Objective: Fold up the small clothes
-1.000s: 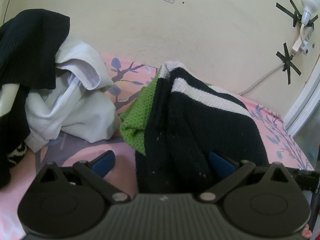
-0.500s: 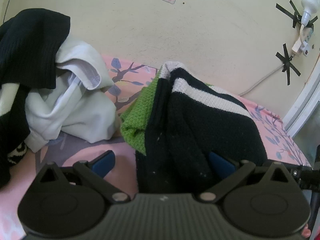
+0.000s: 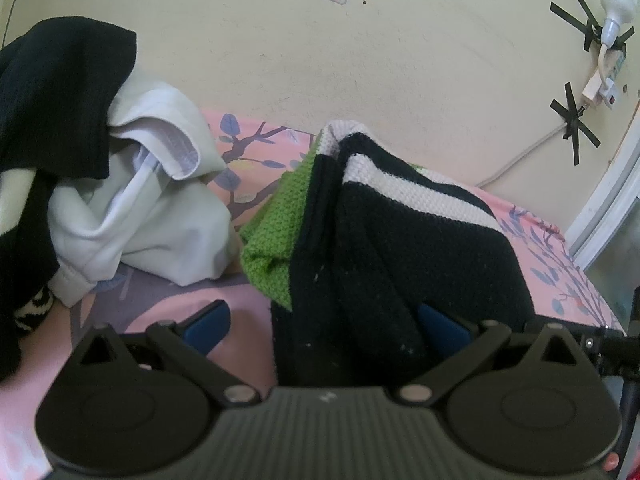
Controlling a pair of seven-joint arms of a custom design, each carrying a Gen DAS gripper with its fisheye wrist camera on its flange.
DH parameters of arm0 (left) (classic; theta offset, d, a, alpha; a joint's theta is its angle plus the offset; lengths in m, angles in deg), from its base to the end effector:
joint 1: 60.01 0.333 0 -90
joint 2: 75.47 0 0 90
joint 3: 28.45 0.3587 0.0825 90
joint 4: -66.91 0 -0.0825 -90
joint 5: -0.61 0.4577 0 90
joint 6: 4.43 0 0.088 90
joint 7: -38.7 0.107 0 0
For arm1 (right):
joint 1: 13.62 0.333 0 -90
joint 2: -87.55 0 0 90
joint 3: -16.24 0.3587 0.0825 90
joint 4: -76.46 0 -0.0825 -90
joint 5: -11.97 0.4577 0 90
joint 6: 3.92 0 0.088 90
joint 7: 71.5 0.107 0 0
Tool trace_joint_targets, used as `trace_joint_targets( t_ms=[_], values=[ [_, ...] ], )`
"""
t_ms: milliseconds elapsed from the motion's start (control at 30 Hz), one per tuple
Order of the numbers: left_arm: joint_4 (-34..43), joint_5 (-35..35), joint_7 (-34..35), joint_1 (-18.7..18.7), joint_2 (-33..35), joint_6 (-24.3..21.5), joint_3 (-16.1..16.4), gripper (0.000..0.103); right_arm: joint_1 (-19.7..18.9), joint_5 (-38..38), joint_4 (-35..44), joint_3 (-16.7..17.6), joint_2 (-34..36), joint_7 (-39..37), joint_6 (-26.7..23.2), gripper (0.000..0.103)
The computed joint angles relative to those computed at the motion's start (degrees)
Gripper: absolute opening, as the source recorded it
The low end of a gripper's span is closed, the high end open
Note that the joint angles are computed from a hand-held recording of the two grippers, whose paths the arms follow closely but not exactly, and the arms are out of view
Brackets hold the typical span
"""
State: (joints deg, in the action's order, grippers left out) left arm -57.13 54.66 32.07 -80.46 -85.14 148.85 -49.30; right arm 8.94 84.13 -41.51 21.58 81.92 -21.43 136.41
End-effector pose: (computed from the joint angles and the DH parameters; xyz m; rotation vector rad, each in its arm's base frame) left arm 0.4319 -0.4250 0.5389 -1.9442 1.5493 -1.1148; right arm 0.5555 0.2967 0.5473 -1.7118 1.1976 0.3474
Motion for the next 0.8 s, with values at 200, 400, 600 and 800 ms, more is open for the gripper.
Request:
trace_joint_targets(
  t_ms=[200, 400, 600, 800],
  values=[
    [-0.10, 0.19, 0.03, 0.08, -0.08, 0.12, -0.01, 0.103, 0.06, -0.48, -0.06, 0.05, -0.09, 0.14, 0.15, 0.097],
    [0.06, 0.69, -0.45, 0.02, 0.05, -0.28, -0.18, 0.103, 0.04, -1.04, 0.22, 0.09, 0.08, 0.75, 0.02, 0.097],
    [0.09, 1.04, -0.72, -0.11, 0.08, -0.43, -0.13, 0.103, 0.62, -6.26, 0.46, 0.91, 0.00, 1.68, 2.24, 0.097],
    [0.09, 1.05, -0.70, -0.15, 0.08, -0.40, -0.08, 0.103, 0.70, -5.14, 0.36, 0.51, 0.01, 1.51, 1.91, 0.097]
  ],
)
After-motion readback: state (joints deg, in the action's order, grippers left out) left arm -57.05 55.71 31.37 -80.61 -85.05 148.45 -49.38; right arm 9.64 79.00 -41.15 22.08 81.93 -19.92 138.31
